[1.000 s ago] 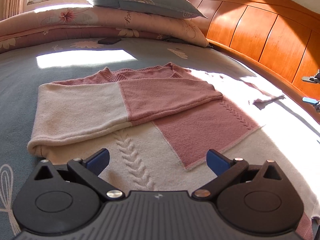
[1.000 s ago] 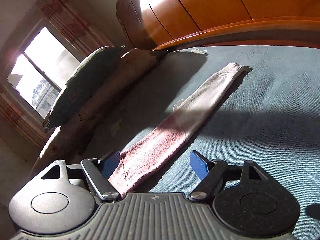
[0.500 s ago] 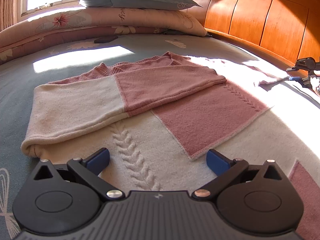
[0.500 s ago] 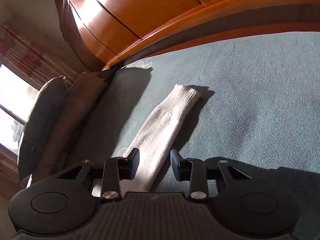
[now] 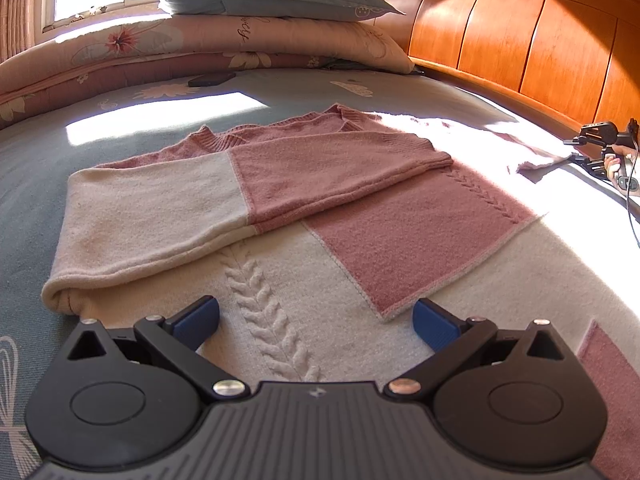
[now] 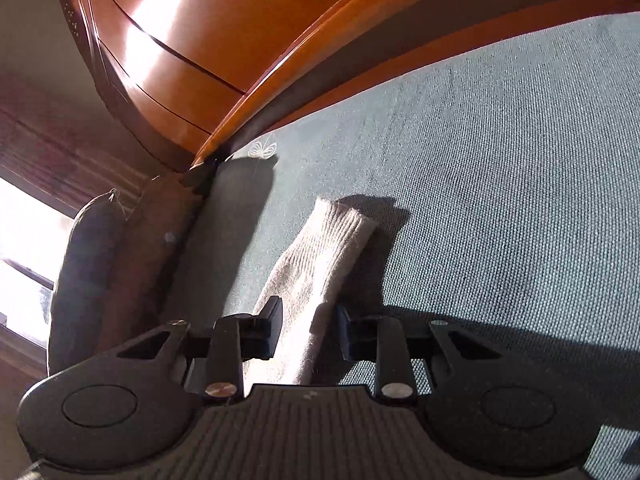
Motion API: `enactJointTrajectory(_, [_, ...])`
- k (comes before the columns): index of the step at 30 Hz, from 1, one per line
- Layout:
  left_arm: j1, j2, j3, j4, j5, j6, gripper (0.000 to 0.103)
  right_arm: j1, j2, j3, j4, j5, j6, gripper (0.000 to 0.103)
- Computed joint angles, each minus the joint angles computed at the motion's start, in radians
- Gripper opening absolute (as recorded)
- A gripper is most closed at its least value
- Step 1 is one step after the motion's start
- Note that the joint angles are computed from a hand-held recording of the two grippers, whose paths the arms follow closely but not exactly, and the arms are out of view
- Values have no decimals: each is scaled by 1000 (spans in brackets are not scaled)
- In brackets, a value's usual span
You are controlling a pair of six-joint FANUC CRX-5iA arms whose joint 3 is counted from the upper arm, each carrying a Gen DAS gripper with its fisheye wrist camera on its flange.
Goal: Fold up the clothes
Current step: 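Close the right gripper on the end of the white sock, then lift the white sock with the right gripper and carry it toward the sweater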
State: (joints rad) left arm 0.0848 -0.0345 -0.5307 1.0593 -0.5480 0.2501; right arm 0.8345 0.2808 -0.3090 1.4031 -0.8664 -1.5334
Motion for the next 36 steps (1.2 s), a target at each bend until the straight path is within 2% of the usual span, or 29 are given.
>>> enactJointTrajectory(4, [0,0,-1,3,0,-1,102,-23,6,-9,52,9,-37,28])
enactJointTrajectory(8, [0,1,0,3,0,-2,102,-35,25,12,56,10,1,28])
enactJointTrajectory(11, [0,1,1,2,0,-3,102,-25,40,48,-10,-2,104,19])
enactJointTrajectory(12, [1,1,1,2,-1,-3,102,-18,44,61,-42,-12,140,9])
enactJointTrajectory(15, [0,2,2,1,0,-1,102,-8,46,72,-70,-25,173,8])
enactJointTrajectory(21, [0,1,2,-2,-1,0,102,38,95,229,-259,-128,454,9])
enactJointTrajectory(27, [2,1,2,0,-4,0,102,65,137,369,-300,-177,638,9])
enactJointTrajectory(36, [2,1,5,-9,-3,6,102,100,273,704,-361,-241,957,9])
